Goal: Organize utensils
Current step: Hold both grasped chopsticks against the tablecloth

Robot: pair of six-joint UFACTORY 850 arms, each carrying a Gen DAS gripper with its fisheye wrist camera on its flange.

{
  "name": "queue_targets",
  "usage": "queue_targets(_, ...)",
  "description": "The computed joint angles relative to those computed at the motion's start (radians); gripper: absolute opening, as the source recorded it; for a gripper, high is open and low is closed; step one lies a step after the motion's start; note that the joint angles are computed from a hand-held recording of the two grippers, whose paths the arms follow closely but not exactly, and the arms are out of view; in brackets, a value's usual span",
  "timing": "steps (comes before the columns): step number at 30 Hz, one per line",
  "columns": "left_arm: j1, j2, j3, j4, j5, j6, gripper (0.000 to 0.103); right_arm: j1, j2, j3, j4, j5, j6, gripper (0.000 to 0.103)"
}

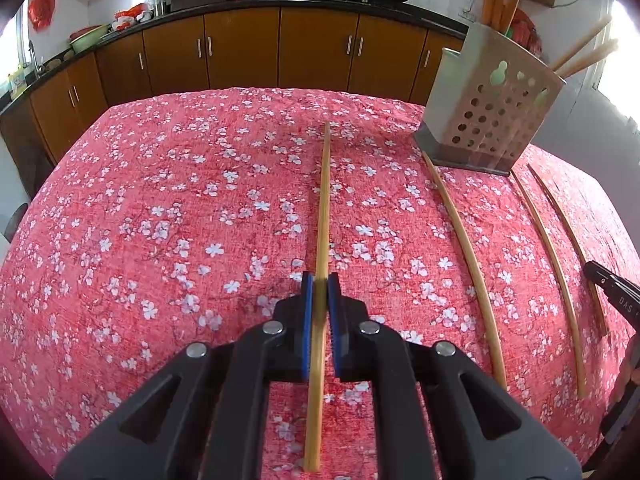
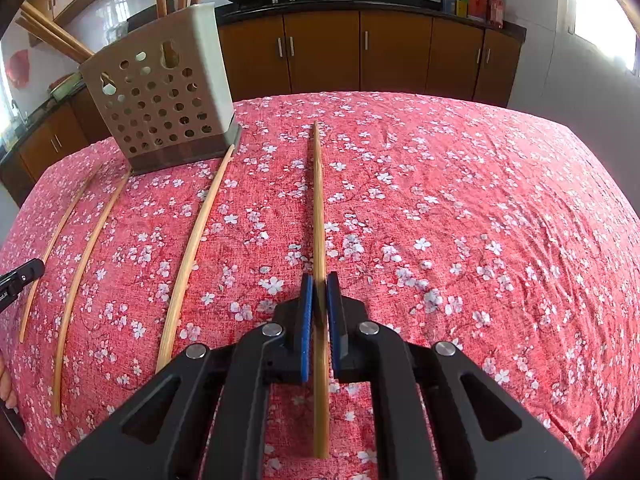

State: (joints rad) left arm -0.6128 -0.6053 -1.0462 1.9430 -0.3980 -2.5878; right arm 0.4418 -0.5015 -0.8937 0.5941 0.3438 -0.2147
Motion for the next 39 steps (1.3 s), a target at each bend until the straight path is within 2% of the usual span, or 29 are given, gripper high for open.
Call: queue_targets(39, 0.002, -0.006, -0.005, 0.015, 0.004, -0.017, 0.01, -0.008, 0.011, 0.017, -0.053, 0.003, 0.056, 0.009)
